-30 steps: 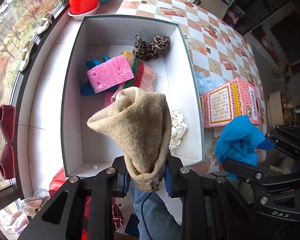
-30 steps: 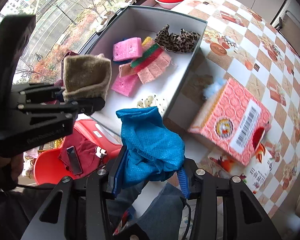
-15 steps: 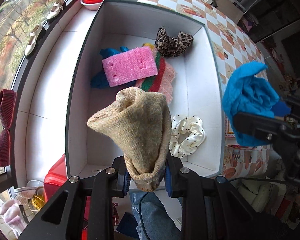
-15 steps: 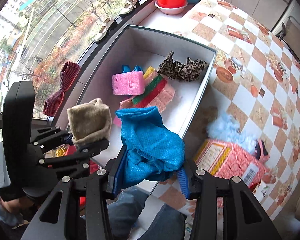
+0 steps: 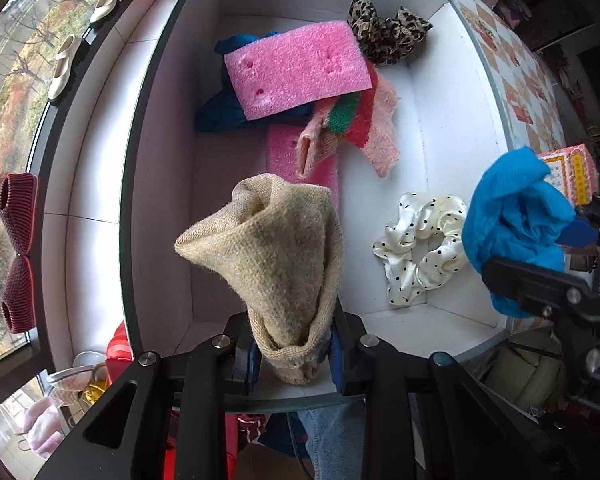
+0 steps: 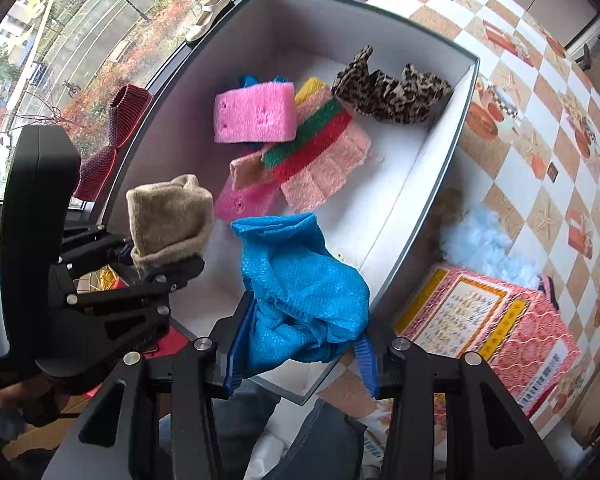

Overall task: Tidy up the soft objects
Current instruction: 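Lower the tan beanie and blue cloth into the white box with both tools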

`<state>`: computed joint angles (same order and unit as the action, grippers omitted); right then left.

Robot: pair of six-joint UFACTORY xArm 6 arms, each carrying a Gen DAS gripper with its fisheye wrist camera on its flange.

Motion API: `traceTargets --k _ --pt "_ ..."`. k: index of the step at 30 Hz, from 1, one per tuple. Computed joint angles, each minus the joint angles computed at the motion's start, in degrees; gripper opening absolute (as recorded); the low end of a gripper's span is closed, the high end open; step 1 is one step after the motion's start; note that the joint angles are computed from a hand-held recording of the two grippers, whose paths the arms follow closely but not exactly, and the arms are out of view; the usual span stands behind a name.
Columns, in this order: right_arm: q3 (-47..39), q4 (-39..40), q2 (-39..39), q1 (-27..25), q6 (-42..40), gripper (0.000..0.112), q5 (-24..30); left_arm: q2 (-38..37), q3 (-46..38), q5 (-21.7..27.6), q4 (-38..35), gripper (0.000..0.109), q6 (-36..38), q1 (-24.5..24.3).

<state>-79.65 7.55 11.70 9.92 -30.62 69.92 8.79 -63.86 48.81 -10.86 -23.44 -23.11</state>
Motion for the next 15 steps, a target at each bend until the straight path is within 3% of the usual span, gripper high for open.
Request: traceTargets --k 11,15 --pt "5.1 0.1 -1.7 2.4 -1.8 0.046 1.3 1.7 -1.9 3.3 4.3 0.029 0.1 0.7" --pt "5.0 0.1 -2.2 2.9 -1.9 0.046 0.4 1.0 -1.5 2.6 1.8 0.029 1.0 1.2"
